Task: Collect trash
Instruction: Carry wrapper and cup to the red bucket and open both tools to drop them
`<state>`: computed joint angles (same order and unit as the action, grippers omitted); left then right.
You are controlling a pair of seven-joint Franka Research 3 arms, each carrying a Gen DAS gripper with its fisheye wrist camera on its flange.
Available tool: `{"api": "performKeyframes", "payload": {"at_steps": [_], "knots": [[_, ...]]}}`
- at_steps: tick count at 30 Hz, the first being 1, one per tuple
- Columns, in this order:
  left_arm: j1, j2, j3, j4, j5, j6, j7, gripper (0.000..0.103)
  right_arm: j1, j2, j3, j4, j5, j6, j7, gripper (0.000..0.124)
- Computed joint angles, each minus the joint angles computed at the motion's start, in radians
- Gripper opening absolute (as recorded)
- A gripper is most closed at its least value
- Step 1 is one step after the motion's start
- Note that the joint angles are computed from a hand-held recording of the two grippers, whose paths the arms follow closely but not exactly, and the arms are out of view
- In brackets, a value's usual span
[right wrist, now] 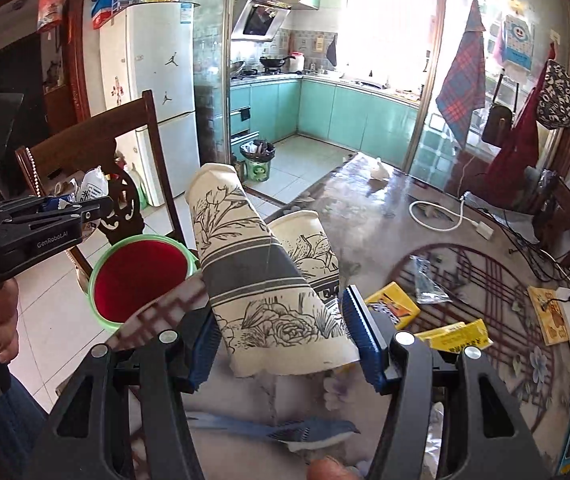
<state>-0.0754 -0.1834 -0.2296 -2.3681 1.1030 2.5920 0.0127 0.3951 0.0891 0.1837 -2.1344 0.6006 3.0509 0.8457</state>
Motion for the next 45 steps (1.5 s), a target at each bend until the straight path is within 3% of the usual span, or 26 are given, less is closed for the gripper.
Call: {"api": "performKeyframes", "payload": {"at_steps": [6,14,20,21,22,24,27,28,38,45], "knots": [[0.046,0.021,0.056,-0.025,-0.068,0.029,0.087,0.031,0.043,0.067,0.008,0.073,-0.092,-0.014,0.087,0.057],[0.102,0.164,0.122,0.001,-0.233,0.118,0.27,0.031,0.077,0.128,0.003,0.13,-0.205,-0.025,0.185,0.057],[0.116,0.231,0.153,0.024,-0.319,0.152,0.327,0.032,0.106,0.173,-0.02,0.173,-0.296,-0.039,0.263,0.057],[0.119,0.237,0.158,0.023,-0.338,0.16,0.34,0.036,0.112,0.183,-0.024,0.184,-0.31,-0.043,0.276,0.057],[0.124,0.242,0.161,0.022,-0.369,0.169,0.361,0.046,0.11,0.192,-0.02,0.192,-0.315,-0.043,0.279,0.057],[0.129,0.241,0.169,0.014,-0.402,0.174,0.368,0.05,0.116,0.209,-0.022,0.212,-0.332,-0.048,0.295,0.057],[0.143,0.216,0.183,-0.009,-0.399,0.215,0.34,0.077,0.124,0.236,-0.018,0.243,-0.349,-0.057,0.312,0.057],[0.148,0.2,0.186,-0.018,-0.382,0.218,0.315,0.08,0.128,0.245,-0.018,0.253,-0.354,-0.06,0.317,0.057],[0.221,-0.008,0.133,-0.065,-0.031,0.012,-0.044,0.095,0.175,0.358,-0.001,0.385,-0.39,-0.114,0.332,0.057],[0.268,-0.135,0.106,-0.123,0.041,-0.05,-0.155,0.098,0.251,0.488,-0.024,0.546,-0.438,-0.17,0.366,0.057]]}}
